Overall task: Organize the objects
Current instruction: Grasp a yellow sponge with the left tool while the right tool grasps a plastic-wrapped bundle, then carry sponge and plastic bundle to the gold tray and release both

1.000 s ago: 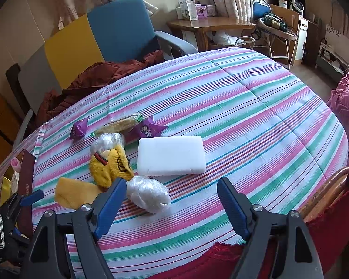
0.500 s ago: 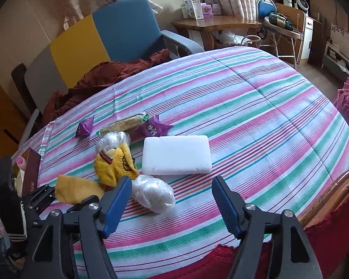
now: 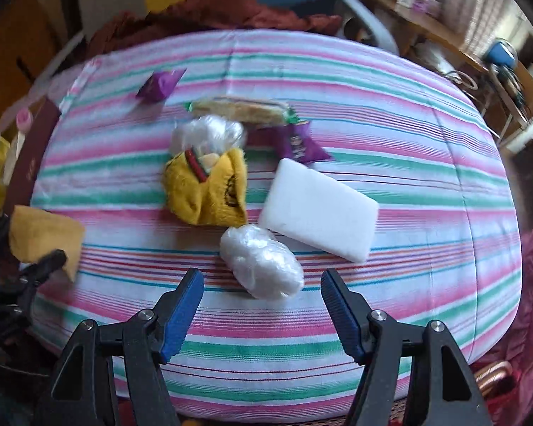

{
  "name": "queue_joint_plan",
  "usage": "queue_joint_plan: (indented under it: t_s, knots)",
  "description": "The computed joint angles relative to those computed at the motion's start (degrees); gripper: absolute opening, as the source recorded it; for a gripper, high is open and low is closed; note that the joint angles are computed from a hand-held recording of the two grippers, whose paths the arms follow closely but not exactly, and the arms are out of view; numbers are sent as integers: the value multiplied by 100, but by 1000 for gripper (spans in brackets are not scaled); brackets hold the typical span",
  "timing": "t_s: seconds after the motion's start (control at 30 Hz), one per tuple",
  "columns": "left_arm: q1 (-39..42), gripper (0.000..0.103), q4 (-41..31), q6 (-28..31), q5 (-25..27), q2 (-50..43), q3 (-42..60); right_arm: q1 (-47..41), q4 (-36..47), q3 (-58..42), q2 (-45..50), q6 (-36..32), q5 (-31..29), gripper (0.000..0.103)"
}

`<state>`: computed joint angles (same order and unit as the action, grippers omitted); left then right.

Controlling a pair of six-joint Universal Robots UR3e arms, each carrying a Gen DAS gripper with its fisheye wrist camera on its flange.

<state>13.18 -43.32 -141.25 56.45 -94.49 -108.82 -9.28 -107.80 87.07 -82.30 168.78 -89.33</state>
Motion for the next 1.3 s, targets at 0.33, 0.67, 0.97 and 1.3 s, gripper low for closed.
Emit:
queue_joint_plan:
  t_s: [0.33, 0.67, 0.97, 1.3]
  knots:
    - [627, 51, -570, 453, -409, 776, -436, 308, 834, -1098, 1251, -203, -504, 40]
    - [1524, 52, -1562, 1079, -834, 1632, -703, 557, -11, 16, -328, -68, 119, 39]
    - [3027, 52, -2782, 1738, -1321, 2305, -652, 2046, -505, -1121, 536, 665, 389, 39]
    - [4906, 52, -3094, 1956, -1434, 2087, -464, 3462, -168, -3920, 2635, 1085, 884, 39]
